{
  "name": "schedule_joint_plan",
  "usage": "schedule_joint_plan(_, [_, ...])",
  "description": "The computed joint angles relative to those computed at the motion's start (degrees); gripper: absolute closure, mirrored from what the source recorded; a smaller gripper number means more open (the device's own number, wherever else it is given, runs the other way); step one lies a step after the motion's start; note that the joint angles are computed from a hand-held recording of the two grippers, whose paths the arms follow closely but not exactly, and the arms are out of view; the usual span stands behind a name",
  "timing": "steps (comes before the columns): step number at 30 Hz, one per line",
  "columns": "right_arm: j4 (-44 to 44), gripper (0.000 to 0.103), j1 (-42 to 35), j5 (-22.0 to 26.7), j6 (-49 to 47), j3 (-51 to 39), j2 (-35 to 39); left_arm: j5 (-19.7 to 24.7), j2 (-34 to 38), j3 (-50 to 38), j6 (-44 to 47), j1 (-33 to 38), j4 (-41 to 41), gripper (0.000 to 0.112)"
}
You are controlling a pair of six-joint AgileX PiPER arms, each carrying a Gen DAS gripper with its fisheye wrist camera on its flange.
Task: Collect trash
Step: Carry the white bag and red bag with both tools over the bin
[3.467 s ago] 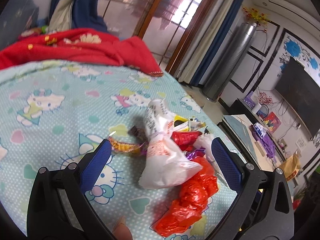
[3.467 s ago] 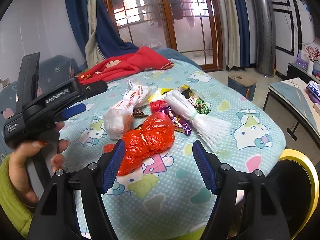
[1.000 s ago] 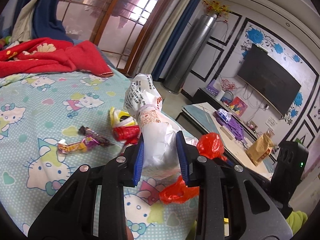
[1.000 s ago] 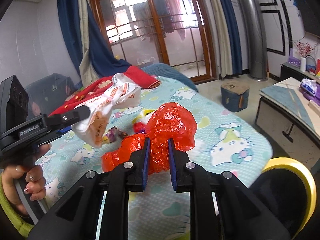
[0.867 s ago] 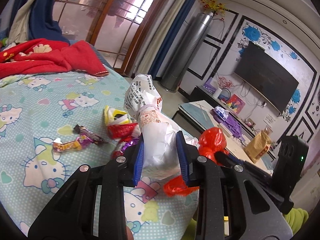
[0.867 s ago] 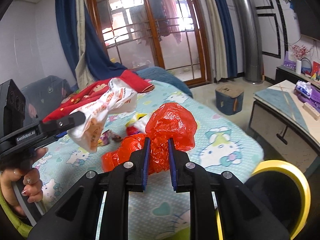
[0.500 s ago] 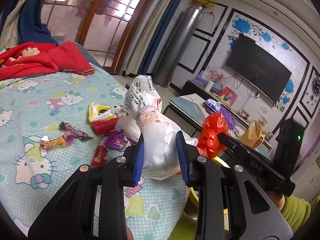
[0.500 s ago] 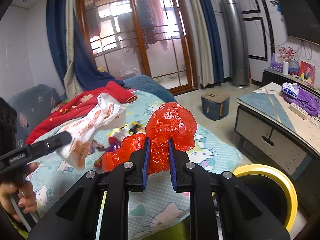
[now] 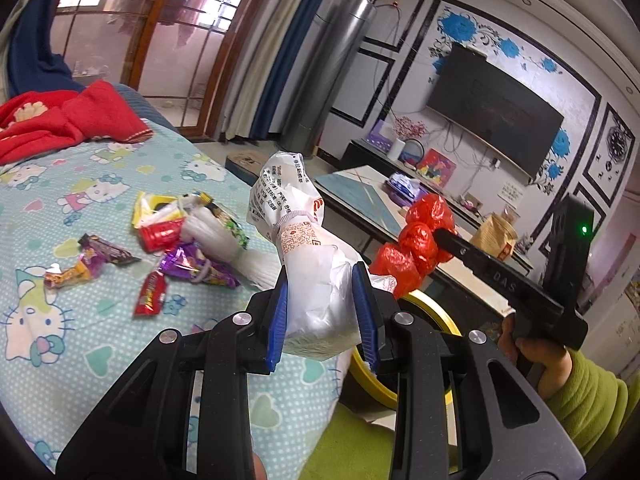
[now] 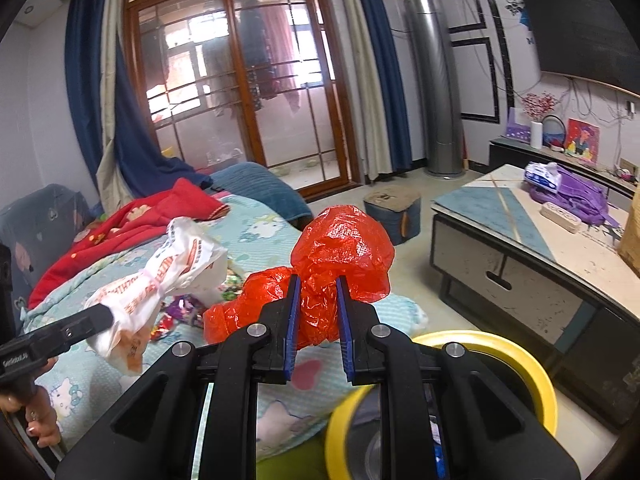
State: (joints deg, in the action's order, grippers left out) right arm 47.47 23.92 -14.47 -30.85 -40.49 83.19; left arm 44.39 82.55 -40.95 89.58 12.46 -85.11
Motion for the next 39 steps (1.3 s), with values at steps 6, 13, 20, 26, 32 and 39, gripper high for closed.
schedule_joint_plan(6, [0.6, 0.086, -3.2, -0.1, -0.6, 2.6, -2.2, -1.4, 0.6, 0.8, 1.2, -3.4, -0.1, 0.089])
schedule_joint_plan(13, [-1.2, 0.086, -7.6, -0.4, 1.6, 5.8, -4.6, -3.4, 0.7, 2.0, 3.1, -7.7, -0.8, 0.089])
schedule_joint_plan(20, [-1.2, 0.086, -11.6, -0.4, 1.6, 8.2, -5.5, -5.7, 1.5, 2.7, 5.8, -11.9, -3.0, 0.089])
schedule_joint_plan(26, [1.0, 0.086, -13.6, -1.0, -1.1, 9.2, -4.9, -8.0, 3.0, 3.3, 9.5, -17.1, -5.8, 0.089])
schedule_joint_plan(32, [2.7, 0.086, -16.0, 0.0, -2.9, 9.4, -3.4, -10.1, 4.9, 3.3, 12.8, -22.6, -7.4, 0.089])
schedule_joint_plan(39, [1.2, 0.086, -19.3, 2.2, -1.5, 9.6, -1.3, -12.6, 7.8, 2.8, 14.9, -27.4, -9.0, 0.089])
